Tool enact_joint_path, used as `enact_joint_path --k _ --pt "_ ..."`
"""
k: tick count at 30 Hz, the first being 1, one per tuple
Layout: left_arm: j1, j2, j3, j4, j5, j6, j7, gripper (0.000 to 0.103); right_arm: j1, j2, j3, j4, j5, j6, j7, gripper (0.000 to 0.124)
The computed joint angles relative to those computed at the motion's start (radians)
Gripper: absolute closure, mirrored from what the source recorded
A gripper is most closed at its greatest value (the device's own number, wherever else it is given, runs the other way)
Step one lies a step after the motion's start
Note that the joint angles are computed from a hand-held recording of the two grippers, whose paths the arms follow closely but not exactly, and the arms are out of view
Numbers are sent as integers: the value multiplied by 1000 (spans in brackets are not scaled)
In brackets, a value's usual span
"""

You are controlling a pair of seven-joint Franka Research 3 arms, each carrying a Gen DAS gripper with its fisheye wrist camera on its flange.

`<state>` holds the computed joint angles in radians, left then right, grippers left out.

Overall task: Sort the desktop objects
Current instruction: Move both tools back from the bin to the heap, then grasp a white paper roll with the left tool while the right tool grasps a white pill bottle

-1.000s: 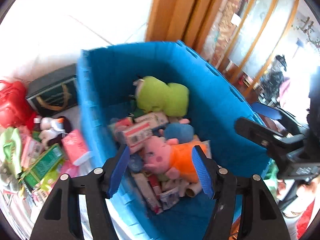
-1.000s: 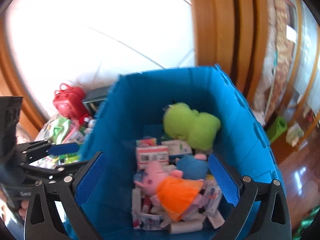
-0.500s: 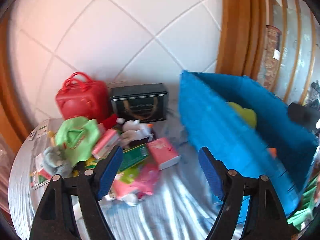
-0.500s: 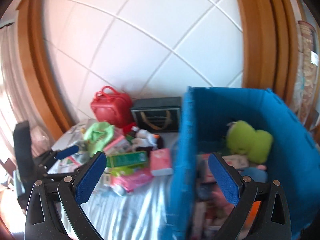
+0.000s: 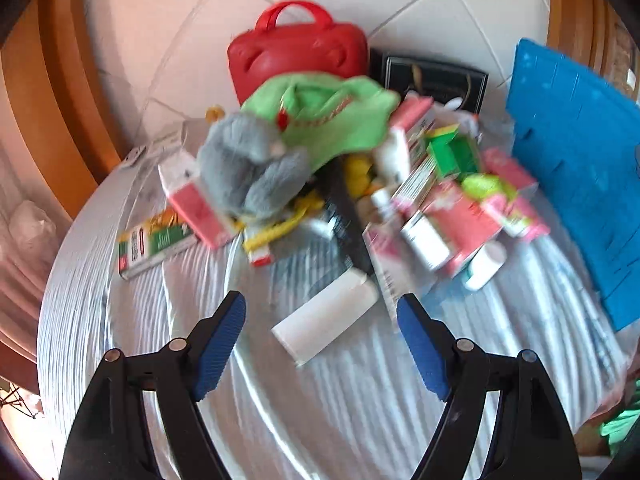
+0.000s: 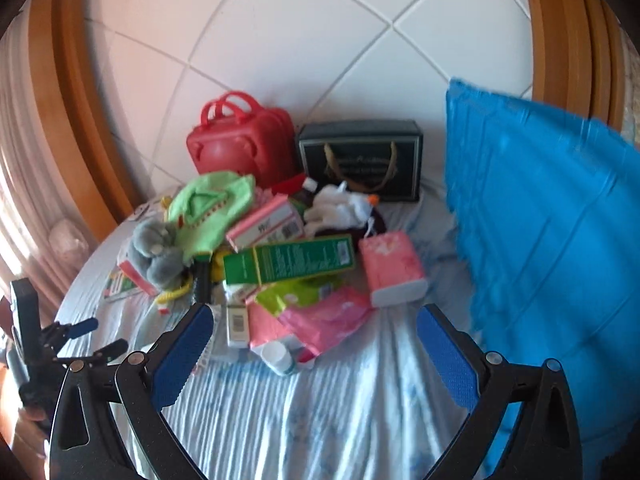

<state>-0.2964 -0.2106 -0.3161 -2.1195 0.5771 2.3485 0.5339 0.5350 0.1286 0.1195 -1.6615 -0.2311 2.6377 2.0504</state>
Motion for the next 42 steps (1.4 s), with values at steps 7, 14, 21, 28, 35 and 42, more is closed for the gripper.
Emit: enact_joint_path --k 7,14,21,28,35,42 --pt "16 67 45 -74 -36 127 104 25 61 123 -22 -3 -57 -17 92 21" --pt "27 195 74 -15 -170 204 267 34 93 237 -40 70 -14 -67 61 21" --pt "49 197 89 -33 -222 286 189 52 117 344 -57 187 31 -84 -9 21" --pt "34 222 75 6 -216 199 157 52 139 433 -78 316 66 -187 -21 46" --pt "21 137 60 -41 -177 166 26 57 127 385 -63 243 106 -142 -71 90" --pt "12 20 24 -80 -94 148 -90 57 137 268 -66 134 77 -40 -63 90"
